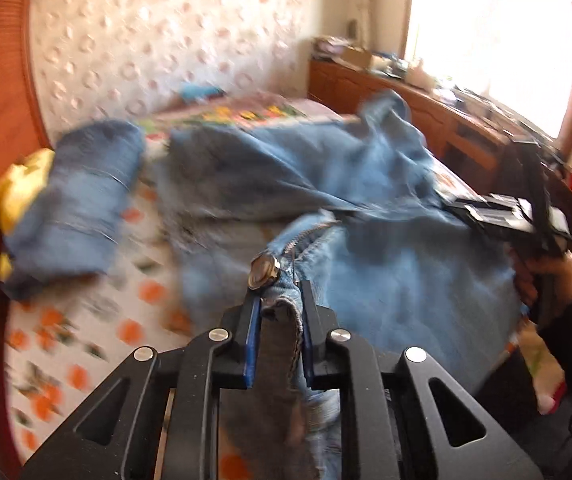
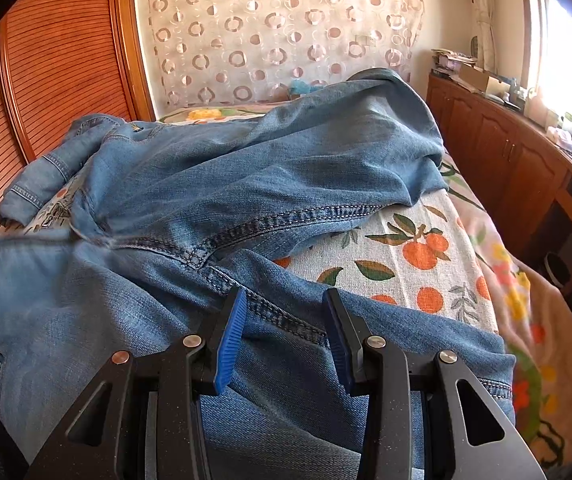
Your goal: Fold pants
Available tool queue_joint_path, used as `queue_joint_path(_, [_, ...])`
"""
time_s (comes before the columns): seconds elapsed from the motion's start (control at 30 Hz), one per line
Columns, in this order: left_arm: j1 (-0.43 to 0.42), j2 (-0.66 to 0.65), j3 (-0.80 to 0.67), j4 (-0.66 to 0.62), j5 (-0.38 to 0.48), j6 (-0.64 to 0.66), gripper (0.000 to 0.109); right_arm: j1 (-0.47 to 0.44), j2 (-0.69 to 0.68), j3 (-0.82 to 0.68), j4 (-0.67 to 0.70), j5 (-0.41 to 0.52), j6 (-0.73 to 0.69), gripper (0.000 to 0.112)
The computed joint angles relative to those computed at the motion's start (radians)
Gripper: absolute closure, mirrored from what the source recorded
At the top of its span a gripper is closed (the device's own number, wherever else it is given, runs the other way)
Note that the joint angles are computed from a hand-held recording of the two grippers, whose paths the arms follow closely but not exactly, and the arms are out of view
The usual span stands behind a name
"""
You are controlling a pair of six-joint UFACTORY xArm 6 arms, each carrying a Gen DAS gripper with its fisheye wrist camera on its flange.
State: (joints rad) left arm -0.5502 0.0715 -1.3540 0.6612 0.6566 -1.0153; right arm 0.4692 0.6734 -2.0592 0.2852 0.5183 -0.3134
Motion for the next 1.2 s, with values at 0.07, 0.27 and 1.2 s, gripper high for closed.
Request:
queue_joint_path(0.07, [0.025, -0.006, 0.003, -0.002, -0.003, 0.014, 0.091, 0.000, 0.001, -0.001, 0.001, 0.001, 0.001, 0.071])
queue_joint_path(0.27, [0.089, 0.027, 0.011, -0.135, -0.038, 0.083, 0.076, 0.001, 0.002, -0.004, -0.001, 0.005, 0.004, 0.071])
queue_joint_path(1.2, [0.164, 0.319, -0.367, -0.265, 0.073, 0.269, 0.058, -0.001, 0.002, -0.006, 0.001, 0.014, 0.005, 0.071])
